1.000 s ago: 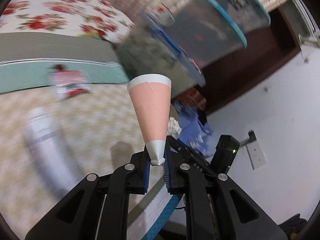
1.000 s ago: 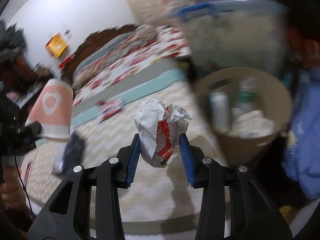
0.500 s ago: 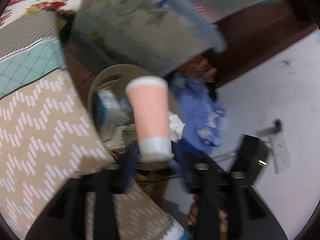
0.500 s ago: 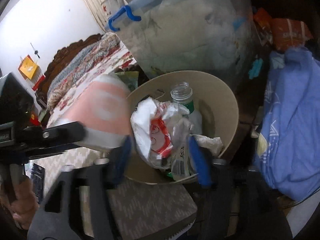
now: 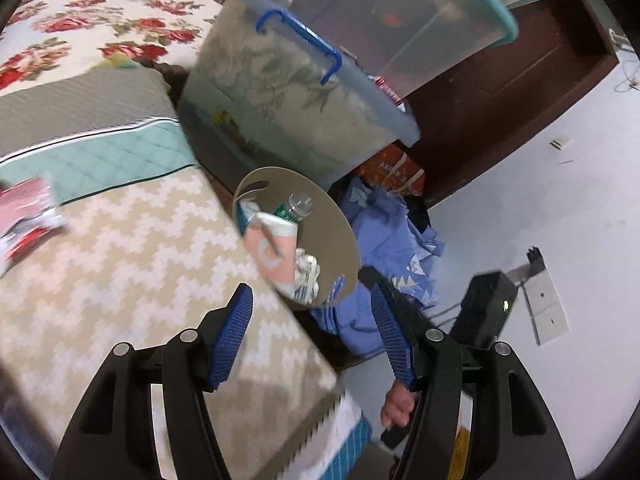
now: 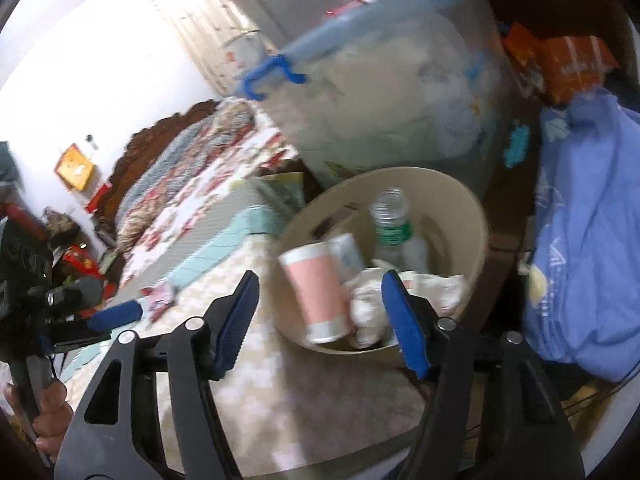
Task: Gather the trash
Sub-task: 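Grasp the Pure Milk carton with the left tool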
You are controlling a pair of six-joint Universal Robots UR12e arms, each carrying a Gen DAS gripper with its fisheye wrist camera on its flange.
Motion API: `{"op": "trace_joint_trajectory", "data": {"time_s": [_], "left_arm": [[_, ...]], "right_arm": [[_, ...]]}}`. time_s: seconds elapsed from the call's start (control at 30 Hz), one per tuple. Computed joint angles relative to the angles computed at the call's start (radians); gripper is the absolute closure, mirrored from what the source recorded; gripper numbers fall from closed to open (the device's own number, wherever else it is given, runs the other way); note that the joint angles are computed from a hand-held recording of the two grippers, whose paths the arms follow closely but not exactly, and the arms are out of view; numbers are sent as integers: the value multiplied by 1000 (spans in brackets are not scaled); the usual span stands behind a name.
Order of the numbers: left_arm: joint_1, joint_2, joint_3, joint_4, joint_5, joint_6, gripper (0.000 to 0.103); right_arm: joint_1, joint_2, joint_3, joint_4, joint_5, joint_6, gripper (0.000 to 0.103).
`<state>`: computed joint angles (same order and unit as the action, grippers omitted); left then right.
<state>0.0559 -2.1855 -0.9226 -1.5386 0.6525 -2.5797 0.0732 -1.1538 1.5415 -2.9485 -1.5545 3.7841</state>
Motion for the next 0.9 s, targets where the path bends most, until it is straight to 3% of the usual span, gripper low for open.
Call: {"op": "trace_joint_trajectory", "data": {"time_s": [0.1,0.2,0.27,0.33,0.43,0.5,0.6,0.77,0.83,0.87,0.9], "left_arm": [[47,44,-56,5,-15,16,45],[98,97,-143,139,16,-44,44],[128,125,-197,249,72,-114,44],[148,134,-220,291,114,-158,43],[160,137,-241,317,194,-200,39],[162,129,-238,298,208,-205,35],[154,115,-228,284,253,-219,29],[137,96,-217,262,310,-210,25],[139,97,-231,281,294,-213,22],[139,99,-239,301,303,-212,23],[140,102,-247,320,309,-213,31]], "right_arm": [[12,4,-14,-9,68,-17,53],[34,26,-55,29,158,-56,64],[53,43,-82,56,189,-78,64],[77,71,-124,106,237,-115,64],[115,112,-192,203,284,-188,64],[141,139,-240,281,311,-252,64],[172,166,-287,351,299,-320,64],[192,189,-316,361,308,-328,64],[195,199,-328,362,328,-322,64],[196,202,-330,361,338,-323,64],[198,204,-333,360,344,-325,64]]}}
